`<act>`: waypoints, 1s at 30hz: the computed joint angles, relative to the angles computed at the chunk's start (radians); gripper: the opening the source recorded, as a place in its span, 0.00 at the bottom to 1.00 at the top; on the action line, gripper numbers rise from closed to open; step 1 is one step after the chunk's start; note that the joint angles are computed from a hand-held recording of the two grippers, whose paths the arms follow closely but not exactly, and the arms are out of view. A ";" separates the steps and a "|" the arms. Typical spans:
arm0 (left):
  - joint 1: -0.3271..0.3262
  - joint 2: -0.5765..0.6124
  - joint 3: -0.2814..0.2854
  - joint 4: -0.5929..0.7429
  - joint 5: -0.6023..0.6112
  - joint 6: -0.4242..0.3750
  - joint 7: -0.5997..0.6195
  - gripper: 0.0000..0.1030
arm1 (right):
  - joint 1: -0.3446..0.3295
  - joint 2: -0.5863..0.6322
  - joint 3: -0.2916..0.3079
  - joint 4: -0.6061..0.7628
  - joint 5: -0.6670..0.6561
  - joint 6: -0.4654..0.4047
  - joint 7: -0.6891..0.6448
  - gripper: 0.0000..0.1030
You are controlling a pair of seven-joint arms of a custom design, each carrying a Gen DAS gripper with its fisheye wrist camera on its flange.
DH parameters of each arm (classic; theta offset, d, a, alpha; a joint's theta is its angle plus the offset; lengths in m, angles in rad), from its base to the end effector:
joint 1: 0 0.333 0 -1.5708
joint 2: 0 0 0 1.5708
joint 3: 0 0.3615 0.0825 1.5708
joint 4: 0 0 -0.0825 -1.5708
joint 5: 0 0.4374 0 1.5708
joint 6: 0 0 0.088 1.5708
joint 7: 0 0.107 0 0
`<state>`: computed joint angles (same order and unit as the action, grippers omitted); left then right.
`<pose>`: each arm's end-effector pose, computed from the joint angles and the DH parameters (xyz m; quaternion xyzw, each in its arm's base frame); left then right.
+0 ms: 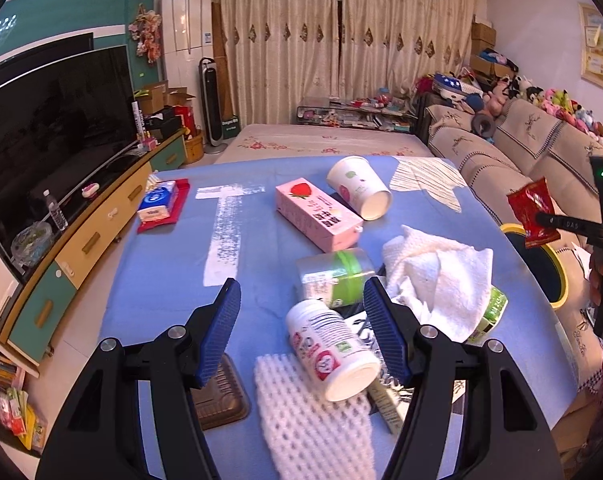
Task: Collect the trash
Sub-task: 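Carry the red snack bag to the bin with the right tool and release, then grasp the white towel with the left tool and lift it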
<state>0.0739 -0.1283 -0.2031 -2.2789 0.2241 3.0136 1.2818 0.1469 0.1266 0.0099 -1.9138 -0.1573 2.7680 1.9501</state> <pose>0.5772 -0.0955 0.5252 -0.6225 0.6609 -0.3076 0.2848 0.6820 0.1143 0.5350 -0.6268 0.6917 -0.2209 0.2825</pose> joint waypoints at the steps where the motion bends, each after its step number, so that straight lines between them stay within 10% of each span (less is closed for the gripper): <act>1: -0.007 0.010 -0.002 0.009 -0.005 -0.004 0.007 0.62 | -0.001 0.005 -0.019 -0.006 -0.032 -0.017 0.043 0.10; 13: -0.090 0.081 0.015 0.084 0.029 -0.044 0.014 0.62 | -0.079 0.127 -0.050 0.019 -0.034 -0.121 0.101 0.14; 19: -0.121 0.097 0.027 0.105 0.033 -0.057 0.024 0.62 | -0.070 0.134 -0.066 0.007 -0.082 -0.107 0.152 0.41; 30: -0.199 0.203 0.022 0.222 -0.176 -0.134 0.279 0.62 | -0.071 0.040 -0.052 -0.072 -0.105 -0.029 0.154 0.45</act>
